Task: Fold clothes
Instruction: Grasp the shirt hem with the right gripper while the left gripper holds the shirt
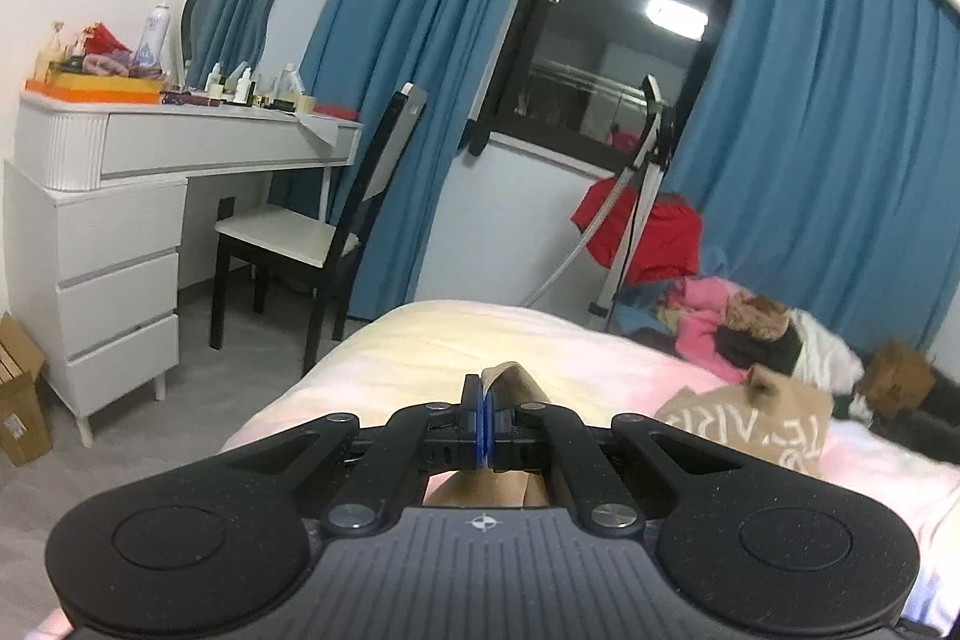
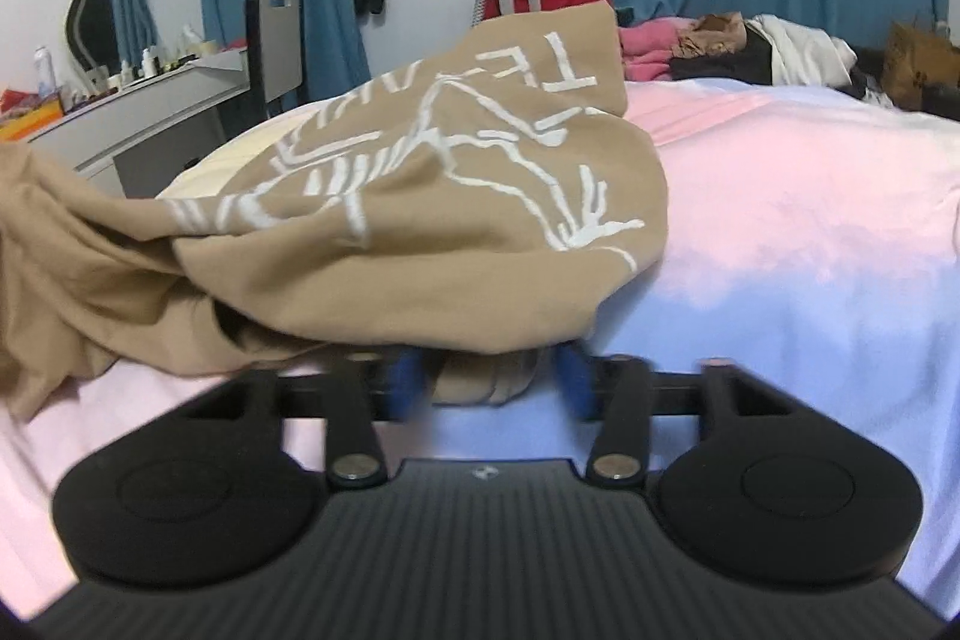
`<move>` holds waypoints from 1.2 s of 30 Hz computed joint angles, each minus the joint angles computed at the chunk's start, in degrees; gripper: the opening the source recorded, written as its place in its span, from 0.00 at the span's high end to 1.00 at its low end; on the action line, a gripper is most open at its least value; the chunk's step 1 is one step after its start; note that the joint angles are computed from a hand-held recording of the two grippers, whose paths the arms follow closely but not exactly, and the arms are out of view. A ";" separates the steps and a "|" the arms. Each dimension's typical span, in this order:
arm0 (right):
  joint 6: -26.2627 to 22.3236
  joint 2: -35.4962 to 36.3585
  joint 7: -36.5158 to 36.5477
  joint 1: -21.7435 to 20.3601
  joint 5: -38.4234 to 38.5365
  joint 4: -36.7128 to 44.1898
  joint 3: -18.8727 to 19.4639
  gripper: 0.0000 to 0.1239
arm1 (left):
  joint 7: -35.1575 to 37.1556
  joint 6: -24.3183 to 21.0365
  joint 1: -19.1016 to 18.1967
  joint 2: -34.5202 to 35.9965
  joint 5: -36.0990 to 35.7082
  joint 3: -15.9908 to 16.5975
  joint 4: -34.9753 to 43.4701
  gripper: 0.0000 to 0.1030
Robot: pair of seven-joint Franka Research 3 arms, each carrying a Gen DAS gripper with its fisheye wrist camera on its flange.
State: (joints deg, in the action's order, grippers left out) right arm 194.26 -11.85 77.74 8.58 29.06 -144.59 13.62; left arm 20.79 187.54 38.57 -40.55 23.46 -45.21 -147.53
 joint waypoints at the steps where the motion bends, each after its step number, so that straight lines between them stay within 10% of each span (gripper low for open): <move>1: -1.10 0.05 0.42 1.23 -0.45 0.38 -1.68 0.89 | -0.53 0.59 -0.06 -0.91 -0.38 -0.16 -0.42 0.99; 4: -0.42 -1.50 2.49 8.71 -4.73 -0.36 -10.01 0.91 | -2.09 5.60 2.72 -4.54 -2.86 -1.85 -2.12 0.99; 9: 3.05 -8.19 3.77 6.43 -5.25 -2.36 -8.61 0.91 | -2.76 16.48 4.90 -13.14 -11.13 -3.64 -6.43 0.99; 18: 7.40 -26.51 7.18 12.79 -12.54 -11.08 -19.91 0.91 | -0.36 19.90 -1.25 -19.93 -22.48 -0.08 -10.91 0.99; 22: 5.17 -32.11 5.46 18.30 -17.65 -12.13 -26.23 0.91 | 2.22 9.94 -5.66 -18.77 -20.29 3.66 -9.41 0.99; 28: -6.33 -28.68 4.41 23.05 -14.28 -9.30 -31.07 0.91 | 9.62 -19.78 -13.66 -5.63 -10.56 8.16 0.76 0.99; 36: -16.59 -20.47 3.59 23.00 -6.99 -4.67 -30.17 0.90 | 16.11 -33.80 -17.90 9.23 -2.09 10.38 8.55 0.83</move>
State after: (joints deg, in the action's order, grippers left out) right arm 177.67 -32.32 81.33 31.58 22.06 -149.27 -16.54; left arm 36.90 153.74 20.68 -31.32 21.37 -34.83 -138.98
